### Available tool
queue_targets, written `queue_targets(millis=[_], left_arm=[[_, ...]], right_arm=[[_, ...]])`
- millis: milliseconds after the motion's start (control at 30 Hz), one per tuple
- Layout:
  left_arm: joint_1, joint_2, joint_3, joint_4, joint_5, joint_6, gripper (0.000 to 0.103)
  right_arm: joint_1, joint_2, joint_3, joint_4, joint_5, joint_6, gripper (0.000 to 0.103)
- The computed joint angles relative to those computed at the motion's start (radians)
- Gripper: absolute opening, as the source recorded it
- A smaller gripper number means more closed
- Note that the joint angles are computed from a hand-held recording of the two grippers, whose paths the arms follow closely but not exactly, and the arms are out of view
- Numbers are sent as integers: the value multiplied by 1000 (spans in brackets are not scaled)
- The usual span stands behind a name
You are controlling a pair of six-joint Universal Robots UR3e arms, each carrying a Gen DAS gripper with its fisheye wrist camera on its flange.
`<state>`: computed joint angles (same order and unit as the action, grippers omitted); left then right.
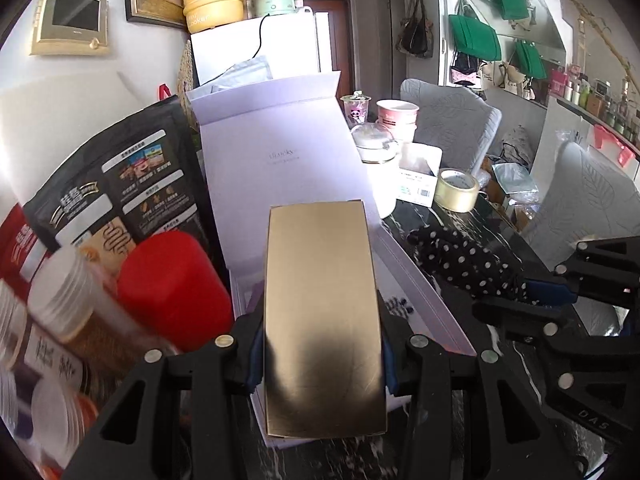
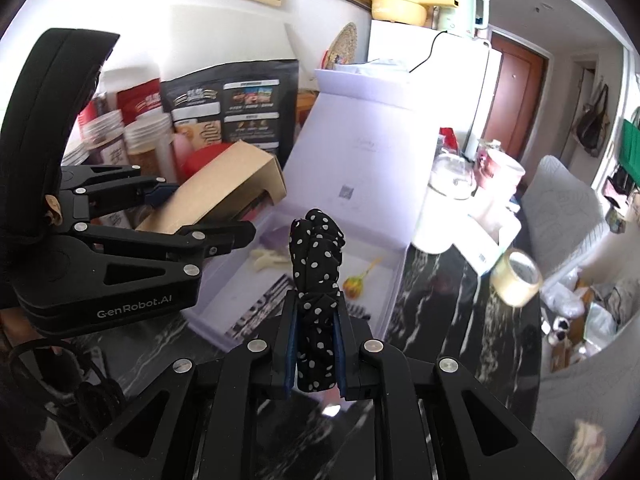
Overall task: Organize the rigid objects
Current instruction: 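Lower the gold box and polka-dot scrunchie into the white box with both grippers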
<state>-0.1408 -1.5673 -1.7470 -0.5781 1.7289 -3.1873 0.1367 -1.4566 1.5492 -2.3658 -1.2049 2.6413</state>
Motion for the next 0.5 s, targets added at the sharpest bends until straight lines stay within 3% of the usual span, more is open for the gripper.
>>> queue_targets(millis=[167,500], left_arm=[[61,-89,118,-46,-77,42,44],[90,-325,372,-154,-69,51,44]], right_arm=[[1,135,-191,80,14,-3,15],[23,432,-590,231,-18,-10,15]])
